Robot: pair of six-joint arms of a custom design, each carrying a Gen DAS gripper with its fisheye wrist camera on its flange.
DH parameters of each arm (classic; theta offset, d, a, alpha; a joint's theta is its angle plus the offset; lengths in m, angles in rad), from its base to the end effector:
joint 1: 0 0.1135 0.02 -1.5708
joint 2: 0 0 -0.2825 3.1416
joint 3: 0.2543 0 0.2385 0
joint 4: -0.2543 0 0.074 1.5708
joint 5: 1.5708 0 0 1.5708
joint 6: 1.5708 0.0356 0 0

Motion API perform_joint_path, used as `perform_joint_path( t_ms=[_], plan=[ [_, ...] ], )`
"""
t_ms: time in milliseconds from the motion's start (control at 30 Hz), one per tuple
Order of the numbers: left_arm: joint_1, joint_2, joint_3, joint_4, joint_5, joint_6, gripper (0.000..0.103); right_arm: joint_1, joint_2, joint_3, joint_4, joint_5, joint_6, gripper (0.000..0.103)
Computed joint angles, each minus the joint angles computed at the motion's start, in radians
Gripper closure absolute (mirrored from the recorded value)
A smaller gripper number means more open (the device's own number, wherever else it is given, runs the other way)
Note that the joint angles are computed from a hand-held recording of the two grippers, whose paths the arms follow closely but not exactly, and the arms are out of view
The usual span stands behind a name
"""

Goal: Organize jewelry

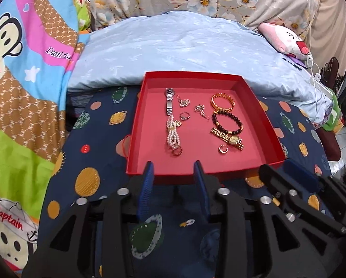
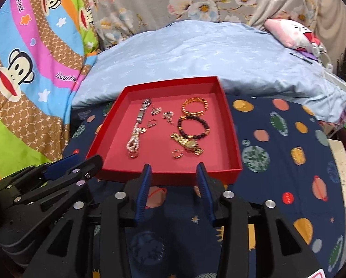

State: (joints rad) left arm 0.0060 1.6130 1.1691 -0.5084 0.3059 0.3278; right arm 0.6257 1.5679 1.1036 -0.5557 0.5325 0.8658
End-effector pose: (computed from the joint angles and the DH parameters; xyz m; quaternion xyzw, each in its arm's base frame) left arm 0.3288 -0.0088 0.2628 0.1966 0.9219 -0.0931 0.3207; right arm 0.2596 0.1653 0.2571 0.1822 0.9132 -0.0080 0.3645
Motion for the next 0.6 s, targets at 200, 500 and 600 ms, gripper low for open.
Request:
perform_joint_path(
  t_ms=[200, 500, 600],
  plan=[
    [0.009, -0.023, 0.001, -0.007, -0.022, -0.01, 0.057, 0.017, -0.02, 0.016, -0.057, 0.032, 0.048, 0.052],
    [-0.003, -0.02, 0.005, 0.016, -0.078, -0.027, 0.047, 0.007, -0.006, 0.037, -0.082, 0.046, 0.057, 0.043],
    [-0.011, -0.018, 0.001, 0.026, -0.095, -0.025, 0.047, 0.005, -0.001, 0.043, -0.091, 0.049, 0.06, 0.042]
  ],
)
